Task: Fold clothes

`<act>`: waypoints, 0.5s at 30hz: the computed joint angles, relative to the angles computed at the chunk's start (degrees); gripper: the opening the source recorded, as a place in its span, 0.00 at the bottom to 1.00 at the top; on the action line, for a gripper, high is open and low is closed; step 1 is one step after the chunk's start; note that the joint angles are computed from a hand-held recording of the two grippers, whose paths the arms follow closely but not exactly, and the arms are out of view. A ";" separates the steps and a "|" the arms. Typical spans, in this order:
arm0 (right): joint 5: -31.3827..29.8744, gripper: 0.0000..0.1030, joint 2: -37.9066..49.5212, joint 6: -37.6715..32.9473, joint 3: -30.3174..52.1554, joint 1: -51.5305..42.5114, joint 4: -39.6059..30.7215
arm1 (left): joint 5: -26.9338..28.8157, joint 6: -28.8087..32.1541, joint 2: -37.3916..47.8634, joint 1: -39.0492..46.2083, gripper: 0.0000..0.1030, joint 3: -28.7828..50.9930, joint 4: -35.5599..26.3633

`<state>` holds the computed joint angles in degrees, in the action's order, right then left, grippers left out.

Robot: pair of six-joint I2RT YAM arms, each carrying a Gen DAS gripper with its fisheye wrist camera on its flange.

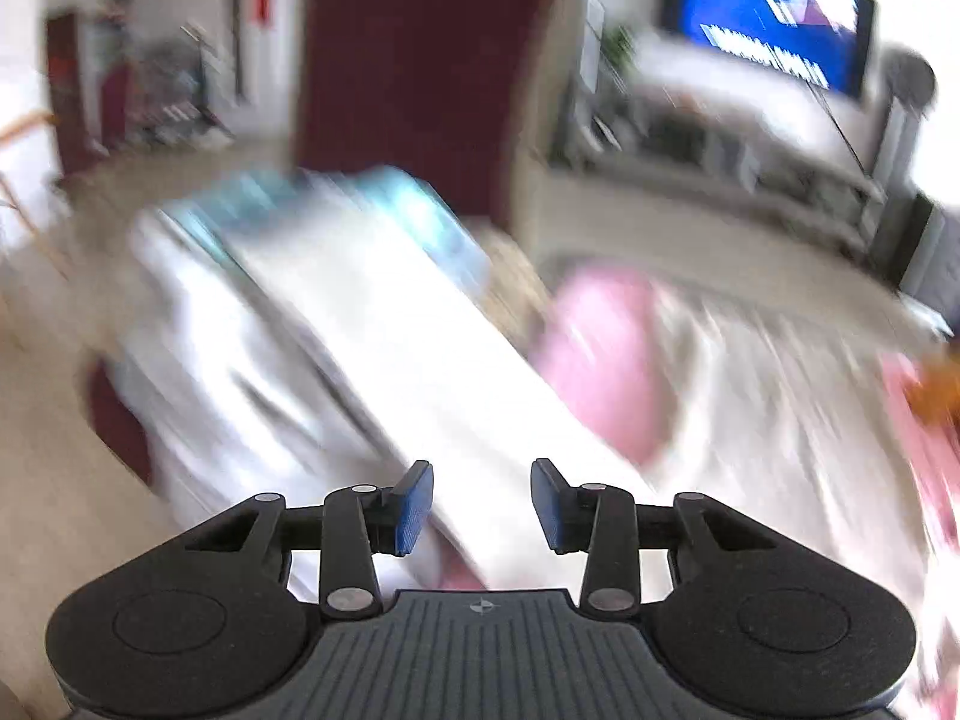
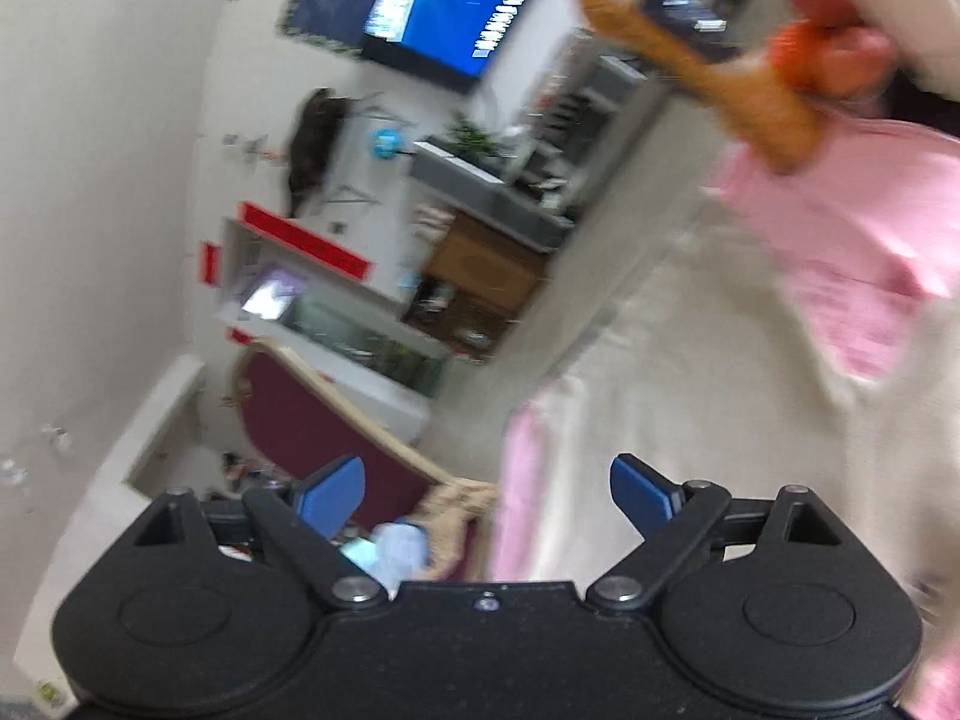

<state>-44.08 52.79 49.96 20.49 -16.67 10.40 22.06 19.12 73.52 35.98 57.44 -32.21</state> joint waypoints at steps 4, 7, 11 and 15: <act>2.39 0.87 -1.43 -10.08 0.21 -0.88 -17.31 | -4.95 -5.20 -0.87 -11.91 0.30 -11.75 3.98; 18.96 0.46 2.29 -19.76 3.98 9.72 -26.42 | -9.29 -6.72 0.51 -18.34 0.30 -15.25 8.00; 33.98 0.25 10.89 -23.21 6.01 22.11 -23.45 | -17.76 -5.22 7.90 -21.85 0.24 -13.82 12.10; 35.09 0.27 20.80 -23.84 8.78 27.50 -21.01 | -16.76 -2.66 7.19 -20.87 0.26 -14.84 9.55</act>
